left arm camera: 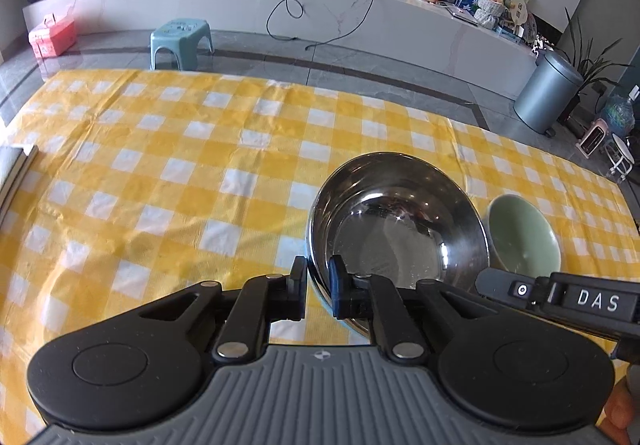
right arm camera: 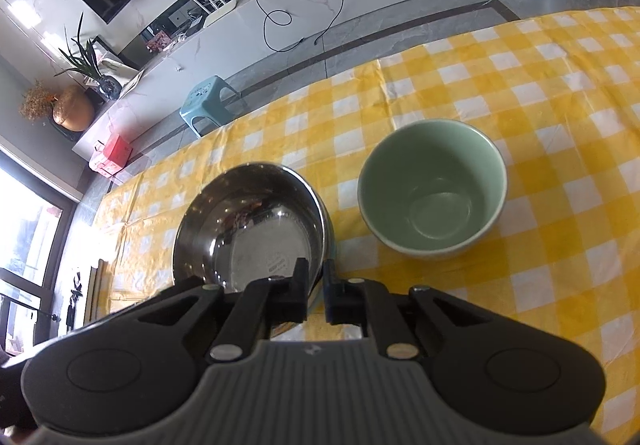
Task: Organize plates and bowls
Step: 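Lift the blue bowl with both grippers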
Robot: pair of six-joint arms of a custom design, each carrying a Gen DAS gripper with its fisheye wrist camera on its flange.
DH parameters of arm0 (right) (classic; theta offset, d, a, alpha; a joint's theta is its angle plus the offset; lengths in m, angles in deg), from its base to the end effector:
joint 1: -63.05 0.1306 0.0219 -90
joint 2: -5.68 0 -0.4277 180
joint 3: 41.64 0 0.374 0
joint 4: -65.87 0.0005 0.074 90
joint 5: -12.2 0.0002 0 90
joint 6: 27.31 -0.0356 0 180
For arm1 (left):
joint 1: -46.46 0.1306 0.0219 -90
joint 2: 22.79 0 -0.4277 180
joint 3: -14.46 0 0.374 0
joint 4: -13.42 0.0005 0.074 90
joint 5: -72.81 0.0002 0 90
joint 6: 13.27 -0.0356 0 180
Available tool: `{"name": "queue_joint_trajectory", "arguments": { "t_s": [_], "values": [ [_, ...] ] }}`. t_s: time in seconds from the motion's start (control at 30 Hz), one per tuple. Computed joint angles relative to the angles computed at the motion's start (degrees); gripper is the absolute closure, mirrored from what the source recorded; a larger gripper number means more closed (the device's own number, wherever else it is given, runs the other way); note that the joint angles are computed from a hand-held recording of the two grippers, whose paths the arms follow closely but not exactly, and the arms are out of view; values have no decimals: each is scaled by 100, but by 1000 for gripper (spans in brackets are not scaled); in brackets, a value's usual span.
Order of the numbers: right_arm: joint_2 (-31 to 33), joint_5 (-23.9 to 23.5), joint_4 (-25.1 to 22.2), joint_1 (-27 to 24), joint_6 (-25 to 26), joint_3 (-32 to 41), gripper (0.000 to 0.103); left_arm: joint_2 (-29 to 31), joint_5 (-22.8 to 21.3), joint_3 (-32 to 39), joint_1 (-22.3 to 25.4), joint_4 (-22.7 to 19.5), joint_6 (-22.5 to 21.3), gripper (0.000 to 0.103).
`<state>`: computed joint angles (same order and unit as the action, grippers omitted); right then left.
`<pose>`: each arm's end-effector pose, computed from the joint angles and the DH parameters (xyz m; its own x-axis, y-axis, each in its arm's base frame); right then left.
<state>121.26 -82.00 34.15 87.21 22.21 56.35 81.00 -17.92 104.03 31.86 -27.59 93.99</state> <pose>0.5779 0.2615 0.3202 -0.8195 0.3420 -0.4599 0.1055 0.8787 0.4655 0.5310 -0.1384 0.3640 -0.8318 -0.0899 -0.5477 -0.0019 0.9872 -0.1592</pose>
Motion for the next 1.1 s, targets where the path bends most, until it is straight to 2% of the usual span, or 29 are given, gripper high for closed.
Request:
{"name": "queue_joint_trajectory", "arguments": {
  "t_s": [0.13,0.23,0.33,0.37,0.43,0.63,0.7,0.83,0.97,1.1],
  "values": [
    [-45,39,189,-19,-156,-94,95,-7,57,14,60,-79,-10,91],
    [-56,7,247,-36,-242,-130,89,-7,-18,-15,69,11,-34,90],
    [-31,20,231,-29,-239,-121,79,-20,-51,-42,65,152,-70,77],
    [-20,5,228,-29,-236,-116,79,-25,-50,-51,75,211,-72,73],
    [8,-19,205,-23,-225,-95,79,-29,-92,-82,71,364,-109,71],
    [72,17,119,32,-213,-67,79,53,-320,-112,20,744,-314,71],
    [100,-4,99,41,-205,-49,79,86,-279,-110,24,795,-333,72],
    [122,-11,118,53,-222,-52,82,148,-258,-90,19,804,-383,84],
    [129,-33,124,78,-164,-44,89,138,-369,-109,-14,812,-447,90],
    [136,147,-51,130,-73,32,92,63,-383,-131,-40,772,-471,94]
  ]
}}
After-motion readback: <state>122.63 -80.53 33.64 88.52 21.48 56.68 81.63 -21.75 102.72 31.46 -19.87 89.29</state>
